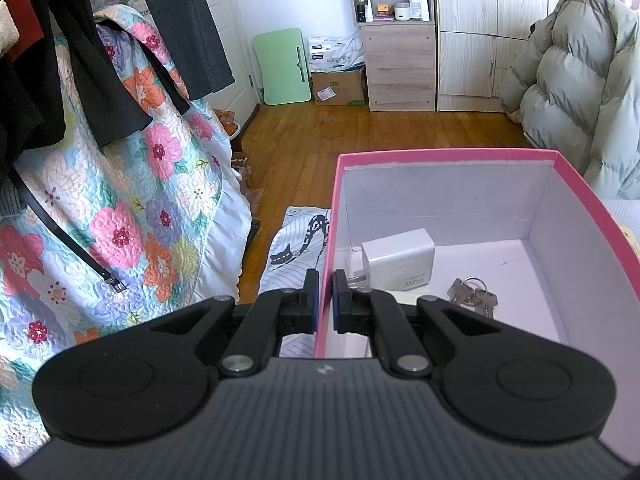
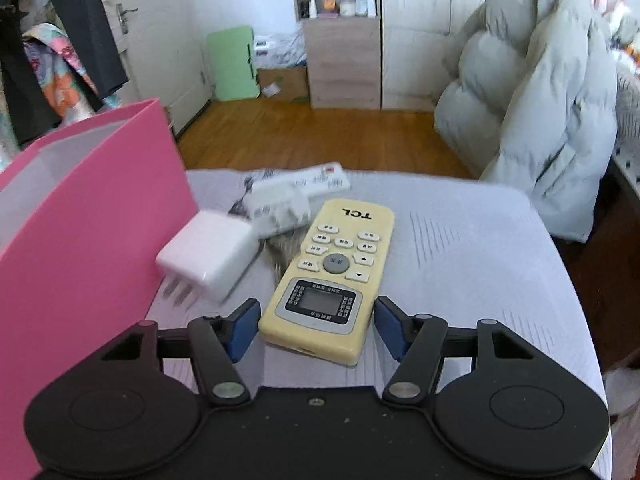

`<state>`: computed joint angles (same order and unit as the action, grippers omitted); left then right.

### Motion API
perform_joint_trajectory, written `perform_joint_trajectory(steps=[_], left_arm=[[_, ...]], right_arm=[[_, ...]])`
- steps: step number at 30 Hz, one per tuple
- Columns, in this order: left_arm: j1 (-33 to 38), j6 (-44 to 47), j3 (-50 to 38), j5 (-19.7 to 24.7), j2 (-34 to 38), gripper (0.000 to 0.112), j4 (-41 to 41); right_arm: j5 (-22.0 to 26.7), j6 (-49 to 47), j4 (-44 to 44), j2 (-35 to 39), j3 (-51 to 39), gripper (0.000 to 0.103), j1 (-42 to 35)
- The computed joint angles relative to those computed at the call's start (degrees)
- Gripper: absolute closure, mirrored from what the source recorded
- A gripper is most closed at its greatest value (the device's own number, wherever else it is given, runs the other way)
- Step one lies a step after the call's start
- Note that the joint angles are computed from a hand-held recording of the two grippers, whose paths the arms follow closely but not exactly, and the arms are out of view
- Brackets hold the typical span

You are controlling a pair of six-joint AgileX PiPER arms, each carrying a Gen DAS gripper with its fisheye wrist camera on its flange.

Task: Organize rigid objects
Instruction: 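Move the right tool to the yellow TCL remote and grasp it, then lift the yellow TCL remote into the pink box and open the right tool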

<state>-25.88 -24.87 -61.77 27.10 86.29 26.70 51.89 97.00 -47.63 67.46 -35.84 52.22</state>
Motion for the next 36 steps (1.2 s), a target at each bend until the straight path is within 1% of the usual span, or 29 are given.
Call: perform_joint_trajectory(steps=[3, 7, 8, 10, 12, 13, 16, 18, 19, 20, 21, 24, 29, 36], left_arm=[[0.0, 0.1, 0.0, 0.0, -0.1, 0.107, -0.1], [0.2, 0.5, -0.1, 0.0, 0.0, 0.107, -0.3], [-0.1, -0.2, 0.0, 0.1, 0.0, 0.107, 0.1], [-0.1, -0.1, 0.0, 0.2, -0.1, 0.107, 0.1], [0.0, 0.1, 0.2, 0.2, -0.3, 0.107, 0.2], [0.1, 0.4, 0.1, 0.1, -0.2, 0.107, 0.0], [0.4, 1.0, 0.0, 0.0, -0.3, 0.107, -0.6], [1.1, 2.2, 0.1, -0.5, -0.4, 0.107, -2.0], [1.4, 2.6, 0.0, -0.7, -0.3, 0.107, -2.9], [1.3, 2.4, -0.2, -0.5, -0.3, 0.107, -3.3], [1.3, 2.2, -0.4, -0.4, -0.1, 0.107, -2.9], [1.0, 1.4, -0.6, -0.3, 0.3, 0.107, -1.6], [0.6, 0.6, -0.6, -0.3, 0.4, 0.107, -1.1], [-0.2, -1.4, -0.5, -0.1, 0.7, 0.107, 1.1]], right_arm=[[4.8, -1.1, 3.6, -3.2, 0.2, 0.036, 4.9], [8.4, -6.4, 9.9, -5.9, -1.3, 0.036, 9.1], [9.7, -7.0, 10.6, -5.6, -2.1, 0.036, 10.2], [12.2, -4.6, 9.1, -5.2, -2.9, 0.034, 12.7], [11.7, -4.2, 7.7, -5.6, -2.9, 0.026, 12.4], [11.2, -4.1, 7.3, -5.6, -2.8, 0.025, 11.6], [6.8, -4.1, 5.6, -3.9, -1.7, 0.025, 6.3], [3.6, -6.9, 7.0, -1.1, -1.7, 0.028, 2.0], [3.1, -7.5, 7.3, 0.4, -1.9, 0.029, 1.3], [4.5, -5.9, 5.5, 1.7, -2.2, 0.031, 2.5], [5.0, -4.0, 4.4, 2.1, -2.0, 0.039, 3.5], [6.1, -1.7, 3.6, 1.2, -1.5, 0.04, 5.3], [9.0, 3.4, 1.5, -2.1, -0.2, 0.04, 11.4], [15.9, 8.9, 0.2, -2.5, -2.5, 0.04, 19.6]])
